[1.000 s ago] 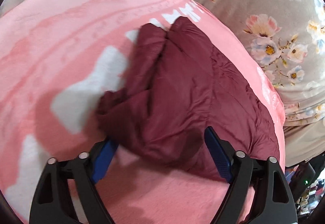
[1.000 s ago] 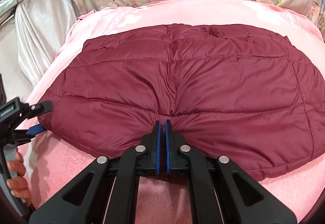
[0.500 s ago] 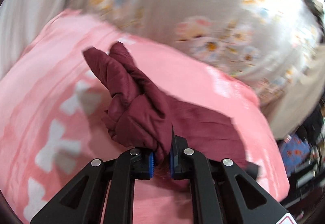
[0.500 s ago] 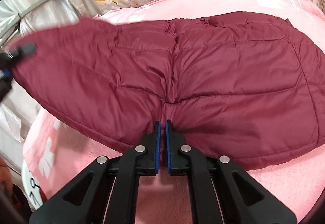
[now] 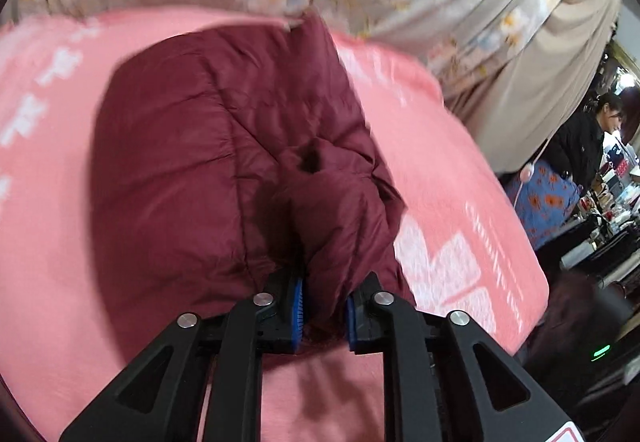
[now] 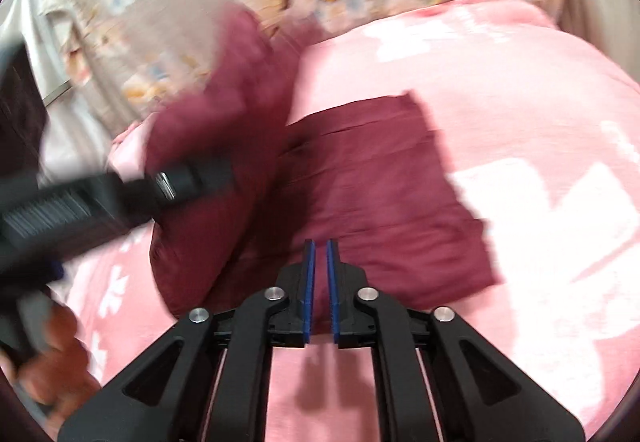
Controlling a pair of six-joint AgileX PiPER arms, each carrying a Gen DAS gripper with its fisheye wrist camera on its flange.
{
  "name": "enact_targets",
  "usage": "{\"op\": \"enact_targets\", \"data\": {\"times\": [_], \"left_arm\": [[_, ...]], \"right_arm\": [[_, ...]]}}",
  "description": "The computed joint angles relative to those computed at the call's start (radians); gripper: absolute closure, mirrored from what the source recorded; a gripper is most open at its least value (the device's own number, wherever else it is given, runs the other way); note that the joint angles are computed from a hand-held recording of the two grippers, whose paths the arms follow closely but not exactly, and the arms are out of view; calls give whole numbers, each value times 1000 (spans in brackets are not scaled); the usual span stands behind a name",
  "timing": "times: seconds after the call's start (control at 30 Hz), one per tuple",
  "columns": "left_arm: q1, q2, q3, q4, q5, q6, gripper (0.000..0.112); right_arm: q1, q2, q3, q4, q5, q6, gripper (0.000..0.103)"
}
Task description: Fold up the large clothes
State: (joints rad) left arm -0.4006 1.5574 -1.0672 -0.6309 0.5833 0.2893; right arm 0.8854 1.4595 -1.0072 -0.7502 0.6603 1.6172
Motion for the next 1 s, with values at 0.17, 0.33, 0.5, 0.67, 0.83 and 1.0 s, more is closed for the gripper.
{"op": "enact_targets", "data": {"times": [0.17, 0.33, 0.5, 0.67, 0.83, 1.0], "left_arm": [[44, -105, 98, -90, 40, 90, 69], [110, -278, 196, -4, -18, 58, 39], [109, -173, 196, 267, -72, -194, 41], [131, -101, 218, 247, -101, -194, 39], [118, -129, 221, 308, -98, -238, 40], [76, -106, 207, 404, -126, -318, 41]], "right_arm": [[18, -103, 76, -84, 59, 86, 68], [44, -144, 94, -197, -3, 164, 50], [21, -16, -14, -164, -50, 58, 41], [-62, 89, -93, 24, -121, -134, 61], [-88, 3, 35, -42, -176, -24, 97], [-89, -63, 150, -73, -111, 60, 98]]}}
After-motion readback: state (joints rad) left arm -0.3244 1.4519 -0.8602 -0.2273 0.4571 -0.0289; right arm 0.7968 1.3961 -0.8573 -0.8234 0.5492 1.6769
